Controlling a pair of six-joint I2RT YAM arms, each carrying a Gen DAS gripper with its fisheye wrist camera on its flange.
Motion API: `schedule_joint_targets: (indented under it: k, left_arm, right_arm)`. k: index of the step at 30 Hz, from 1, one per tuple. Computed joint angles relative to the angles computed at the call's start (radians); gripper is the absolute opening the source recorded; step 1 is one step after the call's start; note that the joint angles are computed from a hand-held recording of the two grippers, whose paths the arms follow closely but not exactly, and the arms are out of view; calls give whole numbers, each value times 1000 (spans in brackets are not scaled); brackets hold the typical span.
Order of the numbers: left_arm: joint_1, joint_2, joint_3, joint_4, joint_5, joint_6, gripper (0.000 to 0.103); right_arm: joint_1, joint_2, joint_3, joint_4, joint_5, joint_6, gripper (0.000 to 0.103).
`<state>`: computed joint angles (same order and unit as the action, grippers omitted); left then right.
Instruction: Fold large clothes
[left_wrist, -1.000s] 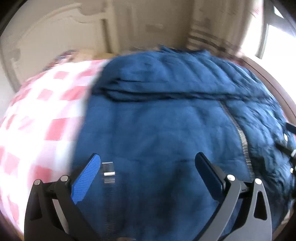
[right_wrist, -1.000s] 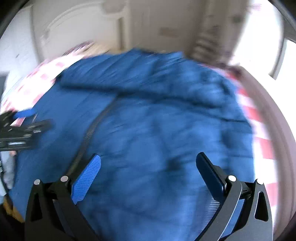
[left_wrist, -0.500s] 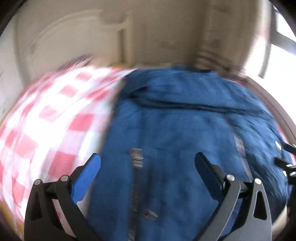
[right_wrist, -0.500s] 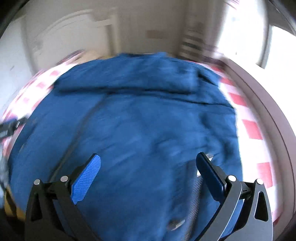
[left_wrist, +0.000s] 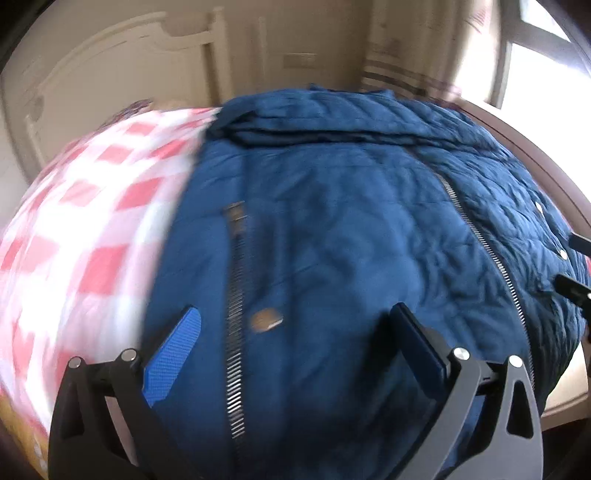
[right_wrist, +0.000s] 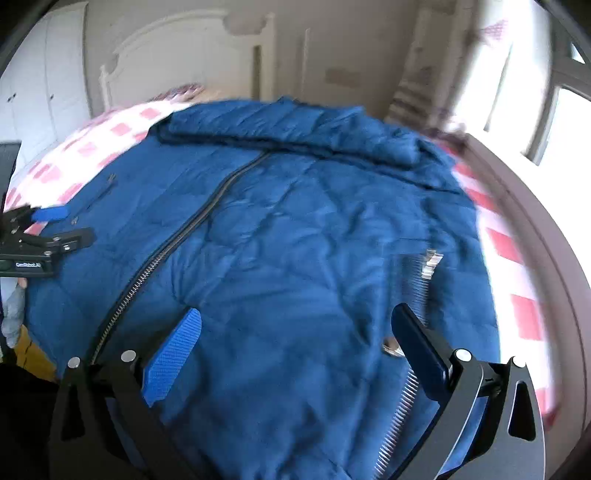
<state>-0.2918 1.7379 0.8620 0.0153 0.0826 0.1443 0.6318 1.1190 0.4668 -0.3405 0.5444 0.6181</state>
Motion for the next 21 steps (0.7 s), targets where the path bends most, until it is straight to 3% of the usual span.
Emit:
schedule_joint_targets:
  k: [2, 4, 9, 12, 15, 16, 17, 18, 21]
  left_arm:
    - [37, -13, -24, 7, 18, 12, 101]
    - [41, -1, -52, 46, 4, 38, 101]
    - [17, -67, -74, 15, -12, 15, 101]
    - [-27, -151, -125, 19, 36, 36, 101]
    - [-130, -123, -156, 64, -75, 84, 101]
    - [-148, -91, -151, 73, -108, 83, 101]
    - [-141, -86, -179, 135, -91, 65, 101]
    - [-131, -81, -175, 131, -70, 61, 101]
    - [-100, -83, -143, 66, -25, 77, 101]
  right_arm:
    - [-44, 27, -45, 69, -56, -27, 99]
    - [9, 34, -102, 149, 17, -14, 99]
    - [24, 53, -11, 20, 16, 69, 99]
    - [98, 48, -8, 60, 51, 74, 99]
    - [127, 188, 9, 150, 27, 32, 99]
    - [152, 210, -5, 192, 76, 52, 99]
    - [152, 205, -22, 224, 77, 54, 99]
    - [130, 184, -43, 250, 40, 44, 99]
    - [128, 151, -19, 156, 38, 50, 98]
